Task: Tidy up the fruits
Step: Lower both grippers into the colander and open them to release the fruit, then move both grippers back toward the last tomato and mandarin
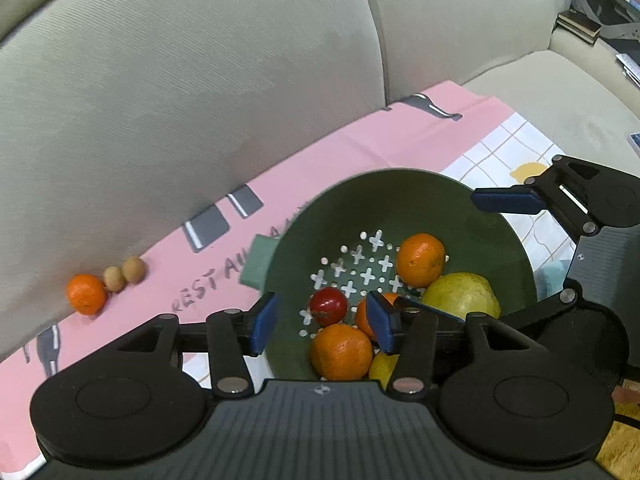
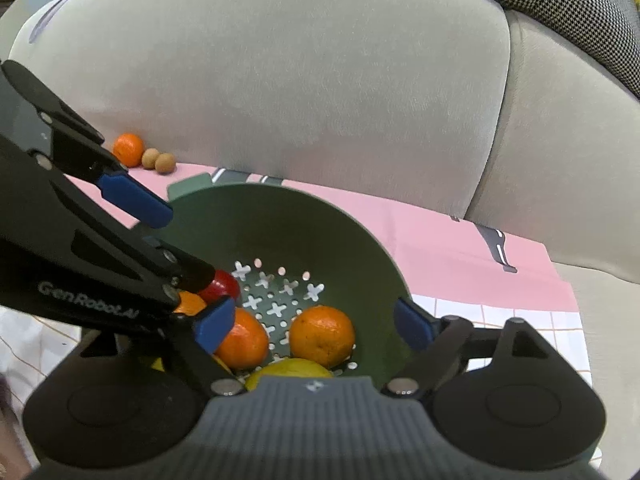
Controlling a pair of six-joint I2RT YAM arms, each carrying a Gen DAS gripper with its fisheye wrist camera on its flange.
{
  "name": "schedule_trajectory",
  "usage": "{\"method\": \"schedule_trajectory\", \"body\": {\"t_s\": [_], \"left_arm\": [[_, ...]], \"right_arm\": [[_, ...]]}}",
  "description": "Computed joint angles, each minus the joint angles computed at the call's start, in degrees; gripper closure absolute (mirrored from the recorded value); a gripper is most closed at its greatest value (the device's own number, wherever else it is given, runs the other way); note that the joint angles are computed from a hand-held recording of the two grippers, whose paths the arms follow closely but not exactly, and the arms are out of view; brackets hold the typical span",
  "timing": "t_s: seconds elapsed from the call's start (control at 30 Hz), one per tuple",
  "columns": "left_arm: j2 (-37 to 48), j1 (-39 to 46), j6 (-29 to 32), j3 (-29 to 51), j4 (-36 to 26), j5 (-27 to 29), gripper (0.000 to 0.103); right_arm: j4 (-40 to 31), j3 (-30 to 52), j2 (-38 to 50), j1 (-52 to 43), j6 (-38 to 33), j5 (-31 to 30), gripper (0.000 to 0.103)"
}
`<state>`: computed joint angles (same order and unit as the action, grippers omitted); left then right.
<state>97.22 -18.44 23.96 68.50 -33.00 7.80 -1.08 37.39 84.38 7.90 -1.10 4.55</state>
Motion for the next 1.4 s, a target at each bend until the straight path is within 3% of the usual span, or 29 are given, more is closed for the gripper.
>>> {"method": "schedule_trajectory", "body": {"t_s": [0.33,0.77,1.1,1.4], "left_arm": [[-9.1,5.4,1.4,-5.5,1.0,0.8,0.036],[-16.3,20.4,5.6,-6.2,-0.8,6.4,0.036],[-13.0,32.3,7.6,-3.3,-2.5,11.5,0.036],[-5.7,36.8,8.0,0.9,-4.2,13.6,0.036]], "right_arm": [[-8.0,2.3,-4.7,2.7,5.4,-0.9,0.011],[-15.1,8.1,-5.2,14.2,8.5,5.2,0.011],[-17.2,14.8,0.8,21.9,9.1,7.5,0.011],[-17.2,19.5,6.7,24.8,8.7,6.8,0.011]]}}
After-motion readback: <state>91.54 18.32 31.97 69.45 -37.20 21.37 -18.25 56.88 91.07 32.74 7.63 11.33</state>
